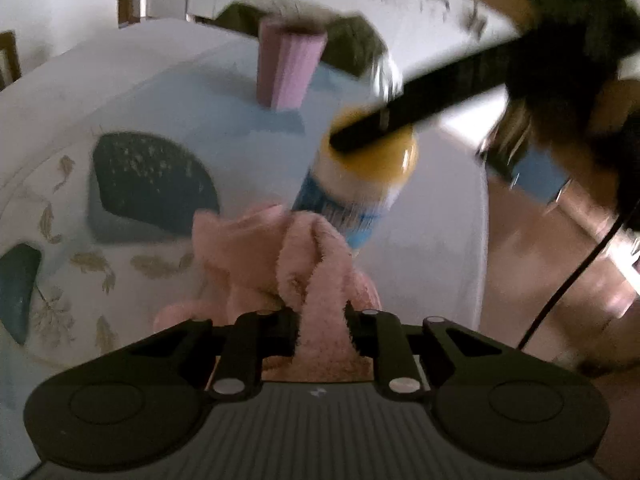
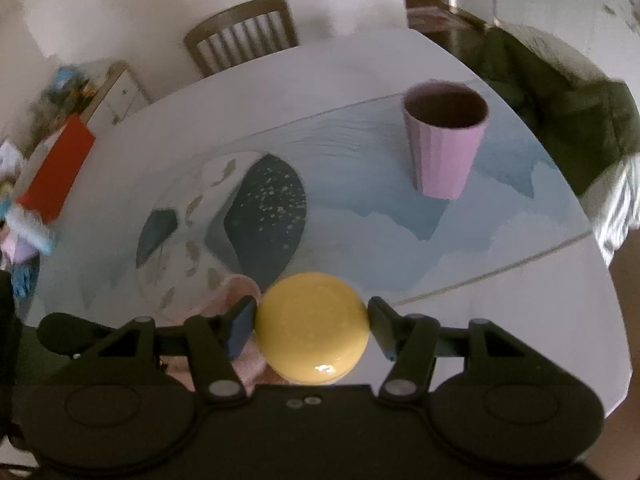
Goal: Clean container
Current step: 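Rub the towel along the bottle body with the left tool while the right tool holds it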
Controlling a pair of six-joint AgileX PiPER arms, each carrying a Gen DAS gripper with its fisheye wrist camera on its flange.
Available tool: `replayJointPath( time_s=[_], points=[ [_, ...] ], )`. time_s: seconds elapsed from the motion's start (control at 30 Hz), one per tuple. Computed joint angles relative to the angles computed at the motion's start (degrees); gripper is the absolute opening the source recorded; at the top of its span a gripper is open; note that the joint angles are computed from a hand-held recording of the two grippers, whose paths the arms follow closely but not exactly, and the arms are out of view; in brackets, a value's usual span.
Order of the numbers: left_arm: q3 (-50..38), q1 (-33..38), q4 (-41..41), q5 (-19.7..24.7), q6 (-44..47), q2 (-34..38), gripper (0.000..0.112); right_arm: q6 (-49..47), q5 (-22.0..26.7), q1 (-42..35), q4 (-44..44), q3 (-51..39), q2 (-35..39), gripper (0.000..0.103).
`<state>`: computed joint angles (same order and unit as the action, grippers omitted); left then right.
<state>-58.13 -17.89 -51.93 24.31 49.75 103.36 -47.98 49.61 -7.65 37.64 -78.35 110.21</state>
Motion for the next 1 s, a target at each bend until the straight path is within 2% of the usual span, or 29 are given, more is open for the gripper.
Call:
replayJointPath(
  time_s=[0.13,0.47,0.57,0.67,0.87,1.0],
  points=[
    [-1.57,0.87,-7.33,2.63,5.16,-1.16,0.017,3.62,1.53,-0.93,0.84,-0.53,0.60,0.060],
    [-7.75,-0.76,-5.01,1.63,1.43,7.54,0.017,5.54,1.01,-1.24,1.05,-0.06,0.61,0.060],
    [-7.01,-0.60,-3.22,1.19,-1.10,7.45,0.017,5.38,1.23,-2.00,1.75,-0.17,0.99,0.060],
    [-5.65,-0.11,-4.48,1.05,0.18,5.27,0.017,5.92,2.24,-2.74,2.34,-1.00,1.78,0.060],
    [-3.93,1.11,-8.25,2.85,3.18,-0.27,0.017,5.87,3.18,-3.25,2.71,-1.74,2.44,0.060],
    [-6.00,0.63,-8.76,3.85,3.07,-0.24,0.017,6.31,3.89,-3.18,2.11,-2.59,2.77,0.060]
  ],
)
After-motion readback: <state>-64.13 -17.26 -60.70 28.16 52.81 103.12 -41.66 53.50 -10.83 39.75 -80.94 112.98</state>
